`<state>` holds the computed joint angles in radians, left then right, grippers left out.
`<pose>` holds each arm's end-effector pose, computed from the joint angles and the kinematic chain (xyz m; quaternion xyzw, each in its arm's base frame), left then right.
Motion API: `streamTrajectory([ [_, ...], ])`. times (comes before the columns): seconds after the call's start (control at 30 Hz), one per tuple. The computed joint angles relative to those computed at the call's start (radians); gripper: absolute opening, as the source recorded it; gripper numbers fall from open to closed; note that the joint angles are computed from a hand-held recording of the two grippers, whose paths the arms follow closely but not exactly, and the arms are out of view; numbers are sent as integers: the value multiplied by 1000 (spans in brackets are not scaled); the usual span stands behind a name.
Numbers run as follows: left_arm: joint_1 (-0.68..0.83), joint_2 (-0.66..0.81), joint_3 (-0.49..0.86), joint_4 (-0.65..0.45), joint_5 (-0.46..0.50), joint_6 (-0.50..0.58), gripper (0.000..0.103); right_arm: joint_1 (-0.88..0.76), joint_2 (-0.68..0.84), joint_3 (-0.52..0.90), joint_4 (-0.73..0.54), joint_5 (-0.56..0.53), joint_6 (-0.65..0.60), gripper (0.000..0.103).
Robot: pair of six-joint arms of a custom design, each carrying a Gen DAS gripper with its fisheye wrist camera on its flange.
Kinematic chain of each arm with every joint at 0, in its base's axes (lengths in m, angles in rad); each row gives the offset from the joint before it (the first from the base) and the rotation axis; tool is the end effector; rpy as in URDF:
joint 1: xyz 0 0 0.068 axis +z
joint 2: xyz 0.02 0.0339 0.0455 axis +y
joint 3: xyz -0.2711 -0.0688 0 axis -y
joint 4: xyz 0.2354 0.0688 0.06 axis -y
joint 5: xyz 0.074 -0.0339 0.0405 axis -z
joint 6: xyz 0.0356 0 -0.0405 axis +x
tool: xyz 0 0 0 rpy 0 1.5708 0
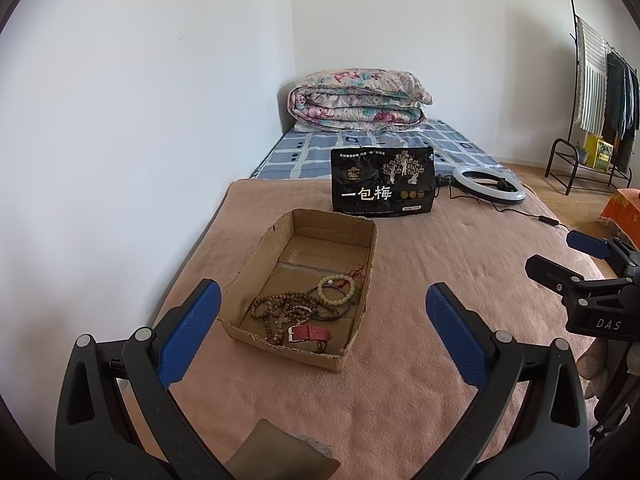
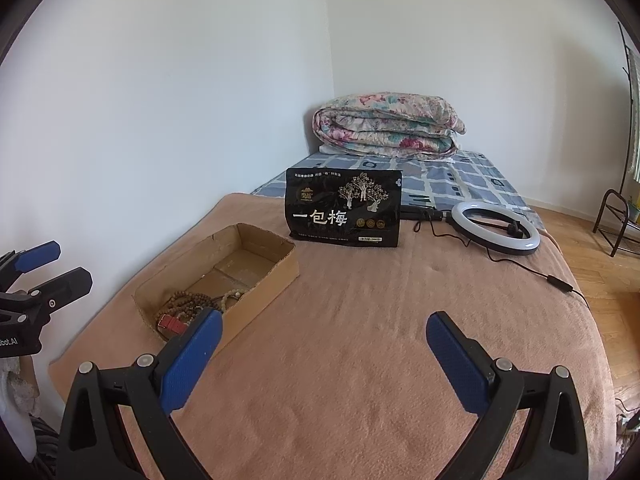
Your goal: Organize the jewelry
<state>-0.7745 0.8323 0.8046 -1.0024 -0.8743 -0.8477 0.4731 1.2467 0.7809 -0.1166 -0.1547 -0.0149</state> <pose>0.1080 -0.0674 0.2844 -0.1449 0.8683 0.1056 0.4624 0.2308 0.1243 0.2583 -0.2476 0.8429 0.1736 0.4451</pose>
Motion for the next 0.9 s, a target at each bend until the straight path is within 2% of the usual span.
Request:
streamTrajectory([
  [0.9, -14, 29, -14, -4, -28, -8, 103, 7, -5, -10, -22, -14, 6, 103],
])
